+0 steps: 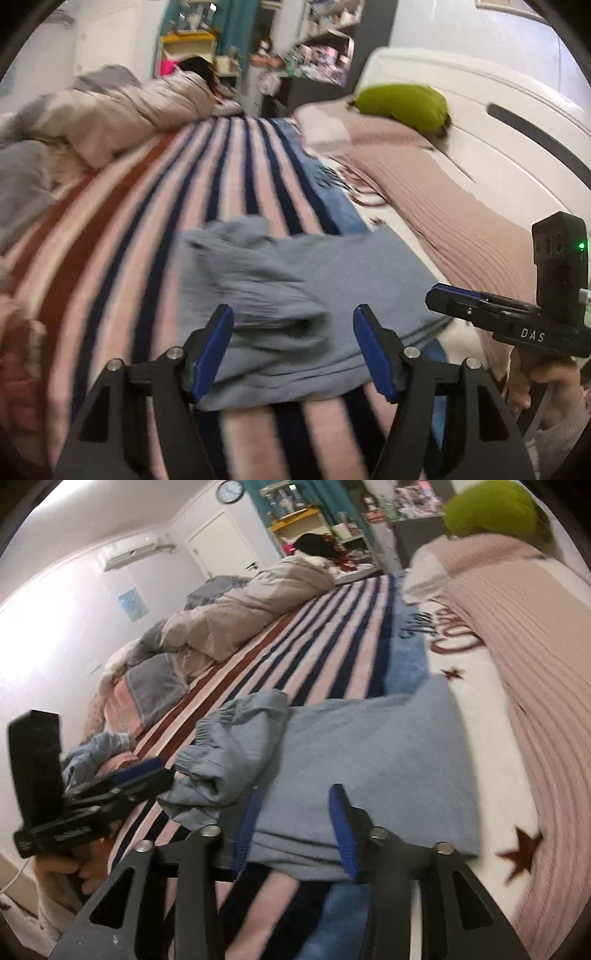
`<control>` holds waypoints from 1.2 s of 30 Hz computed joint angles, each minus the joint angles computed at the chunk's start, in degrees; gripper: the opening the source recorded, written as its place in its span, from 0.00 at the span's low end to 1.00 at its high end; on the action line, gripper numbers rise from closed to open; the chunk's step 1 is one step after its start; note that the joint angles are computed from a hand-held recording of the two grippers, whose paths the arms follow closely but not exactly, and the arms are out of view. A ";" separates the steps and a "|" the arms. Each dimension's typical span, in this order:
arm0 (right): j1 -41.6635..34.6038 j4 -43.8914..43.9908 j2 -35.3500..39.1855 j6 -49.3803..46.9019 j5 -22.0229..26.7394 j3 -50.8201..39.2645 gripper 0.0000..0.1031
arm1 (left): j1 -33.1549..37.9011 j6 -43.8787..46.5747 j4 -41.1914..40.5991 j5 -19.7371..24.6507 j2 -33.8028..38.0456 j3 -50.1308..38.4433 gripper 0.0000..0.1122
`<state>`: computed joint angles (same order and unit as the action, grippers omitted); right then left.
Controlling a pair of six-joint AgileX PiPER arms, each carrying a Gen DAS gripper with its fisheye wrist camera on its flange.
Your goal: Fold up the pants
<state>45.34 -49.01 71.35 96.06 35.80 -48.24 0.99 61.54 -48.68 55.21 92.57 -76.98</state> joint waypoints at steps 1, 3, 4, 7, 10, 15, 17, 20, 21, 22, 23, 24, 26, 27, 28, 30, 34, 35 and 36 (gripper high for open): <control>-0.42 0.89 1.59 -2.30 -0.42 -1.77 0.44 | 1.45 0.41 -0.45 -0.50 -0.18 -0.22 0.56; -1.31 3.25 6.16 -8.31 -0.94 -6.89 0.46 | 3.33 0.12 -0.03 -2.52 0.09 -0.98 0.56; -1.49 4.09 8.14 -10.53 -1.11 -9.02 0.46 | 4.22 -0.50 0.53 -3.71 0.28 -1.43 0.56; -2.68 8.77 15.45 -20.21 -2.05 -17.23 0.52 | 7.95 0.53 -0.47 -3.71 2.22 -3.33 0.56; -3.05 13.50 23.07 -29.64 -0.83 -26.30 0.59 | 10.48 0.16 -0.69 -3.79 4.97 -5.45 0.56; -1.18 13.59 35.27 -37.45 8.77 -40.14 0.71 | 13.31 -1.15 -1.66 -3.09 9.56 -8.56 0.56; -0.47 12.04 38.52 -37.65 12.96 -43.59 0.71 | 14.33 -2.01 -2.07 -2.28 10.94 -9.83 0.56; 0.38 8.84 41.76 -36.75 18.11 -46.73 0.69 | 14.47 -2.56 -2.22 -2.27 11.68 -10.28 0.56; 0.69 7.91 41.98 -36.39 18.72 -46.80 0.64 | 14.40 -2.31 -2.42 -2.41 11.68 -10.06 0.56; 1.00 6.98 41.62 -35.73 18.81 -46.21 0.54 | 14.23 -2.32 -2.40 -2.46 11.69 -9.99 0.56; 1.15 6.46 41.23 -35.15 18.87 -45.74 0.32 | 14.11 -2.43 -2.27 -2.39 11.62 -9.92 0.56; 1.37 5.56 40.38 -33.56 19.01 -44.75 0.20 | 13.80 -2.44 -2.18 -2.38 11.63 -9.79 0.56; 1.92 2.65 38.10 -28.92 19.29 -42.16 0.16 | 13.21 -2.54 -2.05 -2.26 11.60 -9.65 0.57; 2.14 1.34 36.71 -26.77 19.36 -40.58 0.13 | 12.97 -2.36 -2.08 -2.24 11.41 -9.33 0.56; 2.33 0.09 35.03 -24.48 19.59 -38.76 0.13 | 12.61 -2.24 -2.09 -2.26 11.17 -9.02 0.56; 2.11 -1.28 30.03 -19.05 18.54 -33.08 0.12 | 12.00 -2.26 -2.12 -2.21 10.77 -8.71 0.57; -0.14 -1.74 18.36 -7.26 13.32 -19.02 0.11 | 10.35 -2.22 -2.17 -2.36 9.58 -7.75 0.57; -0.90 -1.40 16.52 -5.86 11.79 -16.66 0.11 | 9.75 -2.22 -2.02 -2.46 9.23 -7.43 0.57; -2.26 -1.15 13.98 -3.45 8.73 -12.98 0.11 | 9.56 -2.19 -1.98 -2.34 9.10 -7.33 0.57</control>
